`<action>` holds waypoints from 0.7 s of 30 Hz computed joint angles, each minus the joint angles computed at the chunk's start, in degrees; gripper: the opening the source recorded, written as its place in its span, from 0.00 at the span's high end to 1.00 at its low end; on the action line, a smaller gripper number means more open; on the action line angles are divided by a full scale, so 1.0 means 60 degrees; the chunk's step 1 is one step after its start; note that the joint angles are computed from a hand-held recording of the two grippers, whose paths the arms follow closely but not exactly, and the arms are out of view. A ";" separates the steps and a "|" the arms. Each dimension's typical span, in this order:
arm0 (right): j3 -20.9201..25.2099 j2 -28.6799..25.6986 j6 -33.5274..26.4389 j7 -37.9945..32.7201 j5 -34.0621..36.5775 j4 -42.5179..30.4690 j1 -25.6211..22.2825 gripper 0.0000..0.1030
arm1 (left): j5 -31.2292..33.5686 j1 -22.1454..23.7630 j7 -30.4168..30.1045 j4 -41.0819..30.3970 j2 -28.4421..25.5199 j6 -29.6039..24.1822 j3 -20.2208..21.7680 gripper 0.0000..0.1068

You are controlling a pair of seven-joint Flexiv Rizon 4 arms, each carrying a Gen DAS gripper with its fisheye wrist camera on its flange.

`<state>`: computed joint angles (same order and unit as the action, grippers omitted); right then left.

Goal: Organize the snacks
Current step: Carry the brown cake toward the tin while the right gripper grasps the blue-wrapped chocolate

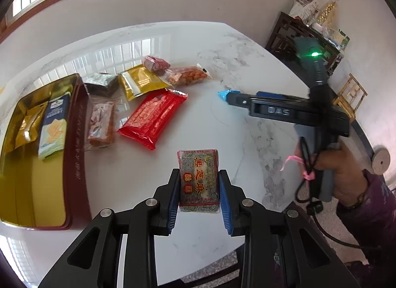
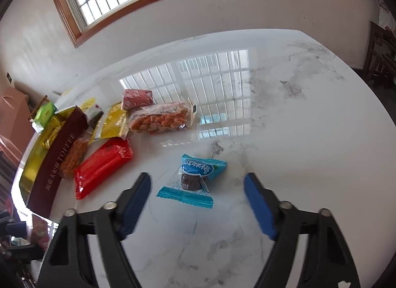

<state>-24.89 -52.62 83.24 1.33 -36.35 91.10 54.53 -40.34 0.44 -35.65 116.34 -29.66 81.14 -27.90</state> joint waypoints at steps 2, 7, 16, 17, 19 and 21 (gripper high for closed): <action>0.0324 -0.0043 -0.0405 -0.0288 -0.0035 -0.0255 -0.0195 0.42 | -0.0174 0.0194 0.0121 0.0133 0.0083 0.0087 -0.0207 0.71; 0.0674 -0.0064 -0.1092 -0.0498 -0.0558 -0.0557 -0.0394 0.60 | -0.0732 0.0621 0.0462 0.0441 0.0320 0.0254 -0.0686 0.71; 0.0475 0.0048 -0.1141 0.0430 -0.1744 -0.0391 -0.0320 0.62 | -0.2362 0.0921 0.1475 0.0753 0.0751 0.0611 -0.1243 0.71; 0.0474 0.0077 -0.1131 0.0560 -0.1832 -0.0347 -0.0330 0.62 | -0.2676 0.0957 0.1697 0.0789 0.0822 0.0715 -0.1338 0.71; 0.0634 0.0091 -0.1226 0.0623 -0.1933 -0.0384 -0.0455 0.62 | -0.3307 0.1002 0.2126 0.0824 0.0946 0.0903 -0.1484 0.71; 0.0744 0.0106 -0.1323 0.0702 -0.2060 -0.0417 -0.0535 0.62 | -0.4069 0.1107 0.2597 0.0821 0.1086 0.0965 -0.1628 0.71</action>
